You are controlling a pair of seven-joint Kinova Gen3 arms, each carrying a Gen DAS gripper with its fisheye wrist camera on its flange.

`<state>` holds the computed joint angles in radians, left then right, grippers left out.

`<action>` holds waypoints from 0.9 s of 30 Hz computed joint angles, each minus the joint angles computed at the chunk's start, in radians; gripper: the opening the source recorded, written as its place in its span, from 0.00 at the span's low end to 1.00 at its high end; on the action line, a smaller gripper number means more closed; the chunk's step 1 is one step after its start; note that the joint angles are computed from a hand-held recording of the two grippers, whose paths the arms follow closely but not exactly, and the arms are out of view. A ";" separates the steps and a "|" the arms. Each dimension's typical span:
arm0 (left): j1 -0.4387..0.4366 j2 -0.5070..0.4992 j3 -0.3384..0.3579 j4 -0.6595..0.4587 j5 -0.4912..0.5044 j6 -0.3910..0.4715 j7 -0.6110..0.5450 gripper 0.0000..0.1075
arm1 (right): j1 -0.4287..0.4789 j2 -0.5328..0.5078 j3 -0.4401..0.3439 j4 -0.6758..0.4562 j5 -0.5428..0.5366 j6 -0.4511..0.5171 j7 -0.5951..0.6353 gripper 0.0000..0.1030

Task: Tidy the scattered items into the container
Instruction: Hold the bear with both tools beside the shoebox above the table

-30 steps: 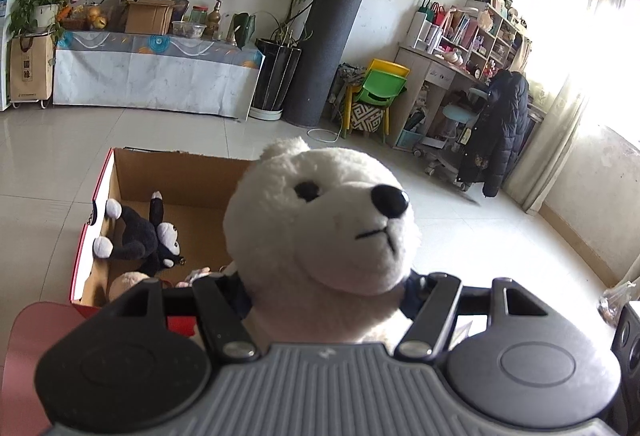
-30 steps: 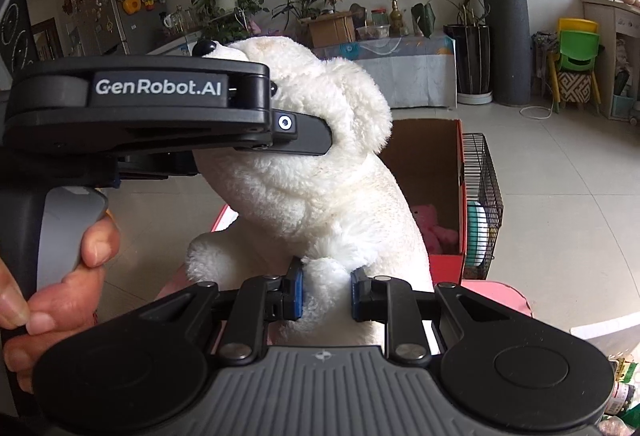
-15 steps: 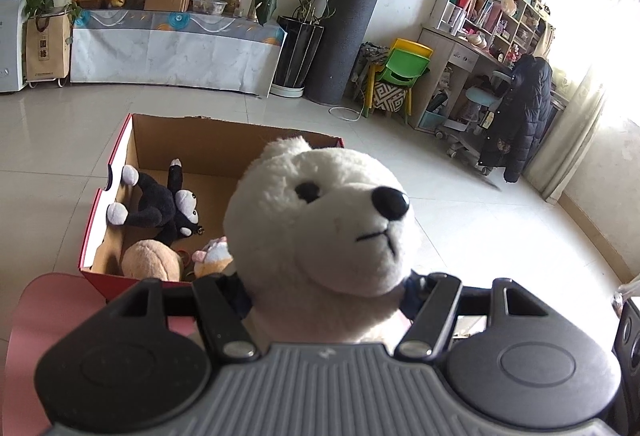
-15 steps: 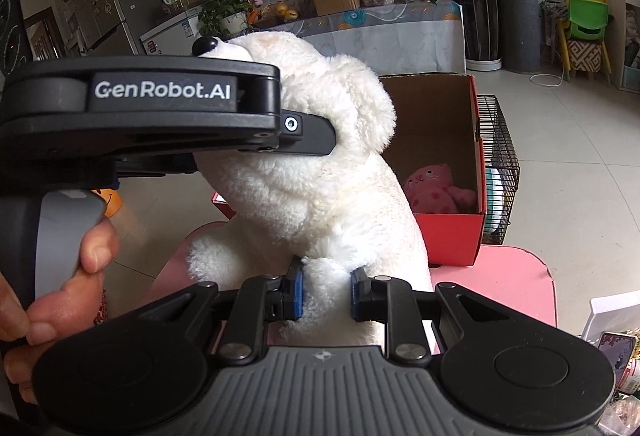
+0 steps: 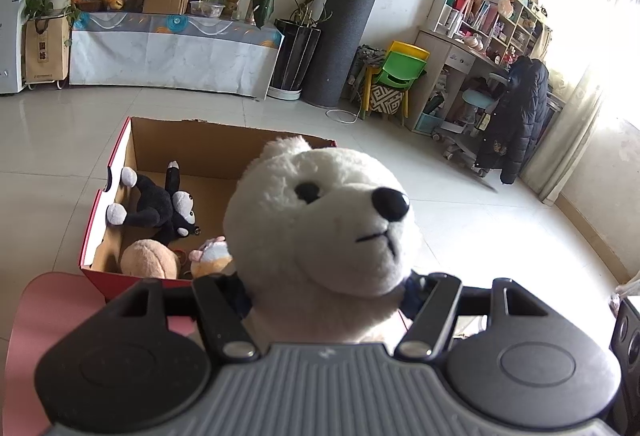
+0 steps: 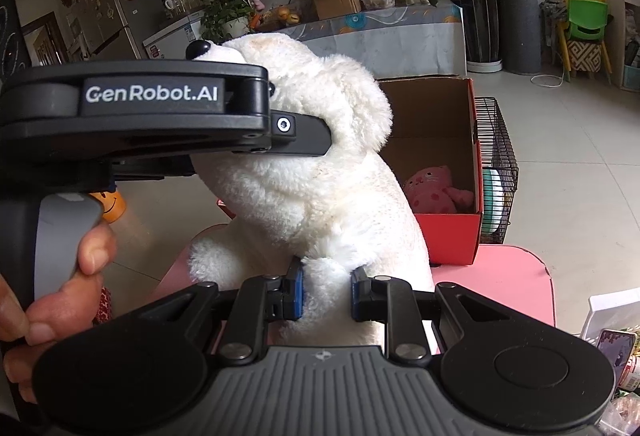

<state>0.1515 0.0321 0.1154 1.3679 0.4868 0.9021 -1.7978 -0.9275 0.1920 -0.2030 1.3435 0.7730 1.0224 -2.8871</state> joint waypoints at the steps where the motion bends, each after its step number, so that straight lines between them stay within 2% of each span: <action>1: 0.002 -0.003 0.002 0.004 -0.001 -0.005 0.000 0.60 | -0.001 -0.001 0.000 -0.002 0.000 0.007 0.001 0.22; 9: 0.023 0.020 0.019 0.003 0.028 -0.018 0.005 0.60 | 0.003 -0.028 -0.006 0.019 0.011 0.062 -0.057 0.22; 18: 0.057 0.057 0.053 0.006 0.054 -0.087 -0.045 0.60 | 0.026 -0.039 -0.019 0.023 0.041 0.127 -0.131 0.22; 21: 0.062 0.086 0.066 0.010 0.067 -0.093 -0.093 0.62 | 0.044 -0.022 -0.012 0.006 0.000 0.152 -0.126 0.22; 23: 0.068 0.117 0.072 0.008 0.052 -0.074 -0.101 0.64 | 0.073 0.012 -0.012 -0.033 -0.070 0.195 -0.089 0.22; 27: 0.054 0.123 0.081 0.040 0.079 -0.080 -0.150 0.72 | 0.067 0.037 0.016 -0.059 -0.110 0.221 -0.048 0.23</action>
